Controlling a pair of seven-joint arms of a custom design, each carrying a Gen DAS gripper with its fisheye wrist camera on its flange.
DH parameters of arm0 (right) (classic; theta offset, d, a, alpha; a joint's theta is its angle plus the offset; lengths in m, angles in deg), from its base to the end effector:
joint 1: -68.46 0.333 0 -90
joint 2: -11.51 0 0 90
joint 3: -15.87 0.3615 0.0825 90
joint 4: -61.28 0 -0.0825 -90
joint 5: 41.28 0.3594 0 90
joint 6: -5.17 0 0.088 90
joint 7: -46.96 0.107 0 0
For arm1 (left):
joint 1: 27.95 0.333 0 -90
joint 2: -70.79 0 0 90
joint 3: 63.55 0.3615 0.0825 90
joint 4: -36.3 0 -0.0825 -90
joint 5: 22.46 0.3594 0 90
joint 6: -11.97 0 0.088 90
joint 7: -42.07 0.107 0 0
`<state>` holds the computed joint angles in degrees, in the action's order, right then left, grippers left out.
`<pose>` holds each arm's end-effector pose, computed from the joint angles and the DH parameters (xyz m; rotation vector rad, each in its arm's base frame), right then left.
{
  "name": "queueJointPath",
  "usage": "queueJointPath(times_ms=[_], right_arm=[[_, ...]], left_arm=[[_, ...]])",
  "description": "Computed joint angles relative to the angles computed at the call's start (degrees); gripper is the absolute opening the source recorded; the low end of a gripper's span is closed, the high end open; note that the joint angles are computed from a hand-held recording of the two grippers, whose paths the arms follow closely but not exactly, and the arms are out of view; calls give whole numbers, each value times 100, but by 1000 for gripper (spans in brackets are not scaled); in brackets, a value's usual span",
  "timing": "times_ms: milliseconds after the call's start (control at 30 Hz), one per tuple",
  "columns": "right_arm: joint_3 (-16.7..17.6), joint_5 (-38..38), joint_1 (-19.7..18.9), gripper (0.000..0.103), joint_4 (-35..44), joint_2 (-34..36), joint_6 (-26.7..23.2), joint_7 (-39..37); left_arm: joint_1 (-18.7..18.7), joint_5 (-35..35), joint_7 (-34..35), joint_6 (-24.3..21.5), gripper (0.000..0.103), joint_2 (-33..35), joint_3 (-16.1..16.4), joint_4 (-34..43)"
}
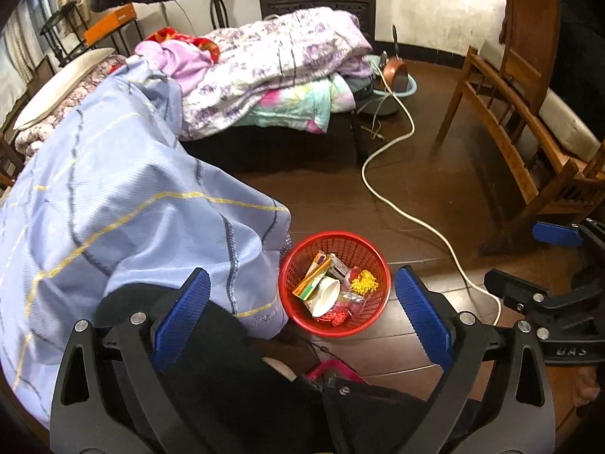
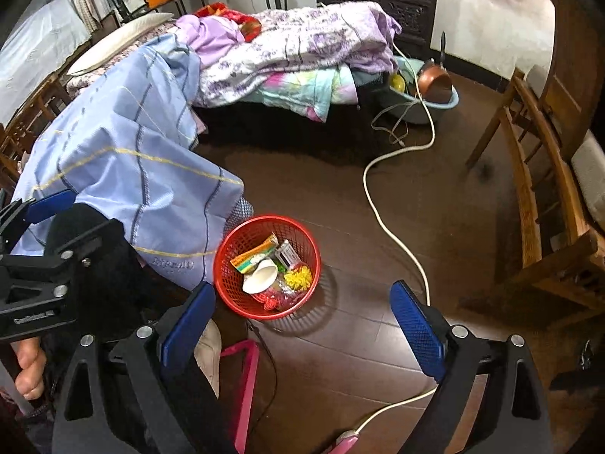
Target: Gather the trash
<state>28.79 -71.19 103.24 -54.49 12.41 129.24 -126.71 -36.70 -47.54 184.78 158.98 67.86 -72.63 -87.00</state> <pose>0.3849 0.3929 0.5156 -1.3244 2.4515 -0.4820 0.5173 -0.1610 0.5300 -0.8947 2.6507 -0.6976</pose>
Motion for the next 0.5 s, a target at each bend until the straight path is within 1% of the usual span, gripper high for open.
queueJointPath(times_ms=[133,200,333,500], right_arm=[[-29,151,-31,92,-149,63,313,23],[-34,157,-17,92,-147,122,367,18],[-50,72,45,92,-75,225,344,0],[-78,42,76,92,-108,212,398,3]], left_arm=[[-24,112,63,301,94,133,-53,-182],[-11,164,57,299,94,160,-57,-199],[-6,-28,225,411,94,70,-45,-280],[-11,41,160,403,94,25,-30,-301]])
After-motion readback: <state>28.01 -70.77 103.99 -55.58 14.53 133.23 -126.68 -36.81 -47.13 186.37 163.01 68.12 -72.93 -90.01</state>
